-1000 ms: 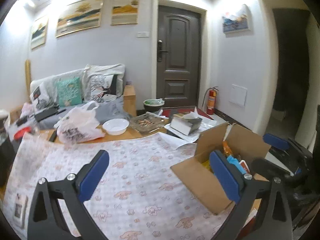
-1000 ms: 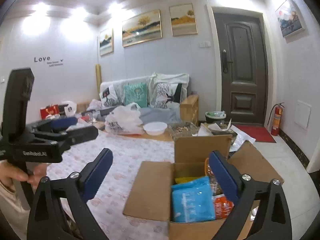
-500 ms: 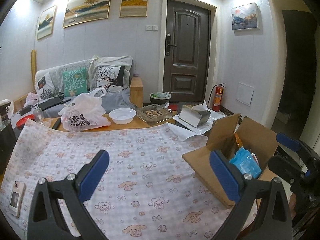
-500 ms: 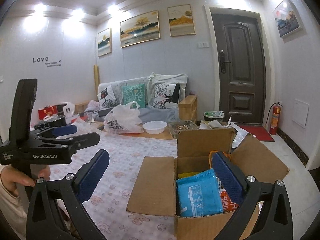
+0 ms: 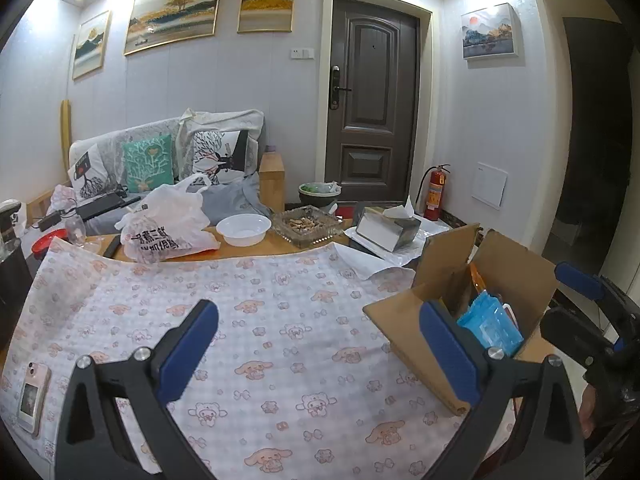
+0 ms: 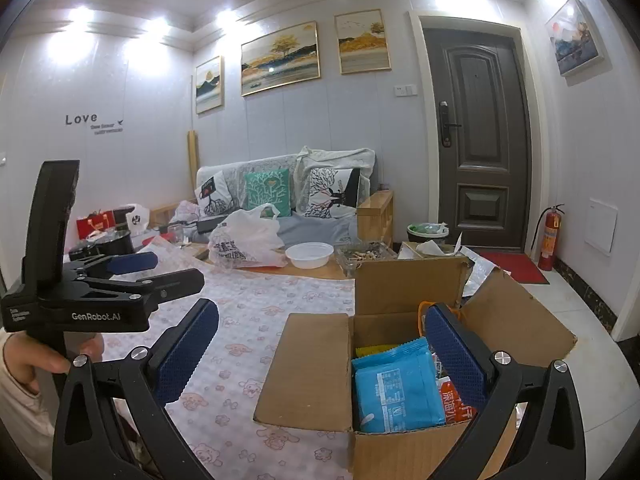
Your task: Organize snacks
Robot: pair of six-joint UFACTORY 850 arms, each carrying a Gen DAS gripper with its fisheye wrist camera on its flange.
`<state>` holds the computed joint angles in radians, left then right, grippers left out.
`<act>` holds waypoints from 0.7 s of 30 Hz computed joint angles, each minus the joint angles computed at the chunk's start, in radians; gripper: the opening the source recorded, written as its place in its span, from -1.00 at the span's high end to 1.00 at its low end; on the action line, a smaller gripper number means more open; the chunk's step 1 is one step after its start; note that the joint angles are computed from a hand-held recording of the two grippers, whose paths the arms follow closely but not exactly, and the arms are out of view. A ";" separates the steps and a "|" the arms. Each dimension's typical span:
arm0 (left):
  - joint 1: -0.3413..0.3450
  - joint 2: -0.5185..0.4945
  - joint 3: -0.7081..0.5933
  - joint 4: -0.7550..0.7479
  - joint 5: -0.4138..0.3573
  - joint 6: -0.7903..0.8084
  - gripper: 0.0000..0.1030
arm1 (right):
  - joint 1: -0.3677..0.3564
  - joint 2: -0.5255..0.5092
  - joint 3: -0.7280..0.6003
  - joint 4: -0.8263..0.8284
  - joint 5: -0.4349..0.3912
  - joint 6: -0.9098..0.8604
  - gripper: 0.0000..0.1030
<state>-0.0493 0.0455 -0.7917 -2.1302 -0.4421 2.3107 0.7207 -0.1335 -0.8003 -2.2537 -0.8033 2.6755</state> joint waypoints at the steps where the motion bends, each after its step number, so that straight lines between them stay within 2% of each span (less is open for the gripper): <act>1: 0.000 0.000 0.000 0.003 -0.001 -0.001 -0.94 | 0.003 0.003 0.003 0.003 -0.002 -0.001 -1.00; 21: 0.007 0.003 0.004 0.026 -0.009 -0.010 -0.94 | -0.003 0.019 0.018 -0.002 -0.002 0.004 -1.00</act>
<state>-0.0426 0.0481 -0.7872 -2.1039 -0.4510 2.3006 0.7177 -0.1147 -0.7828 -2.2554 -0.8055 2.6792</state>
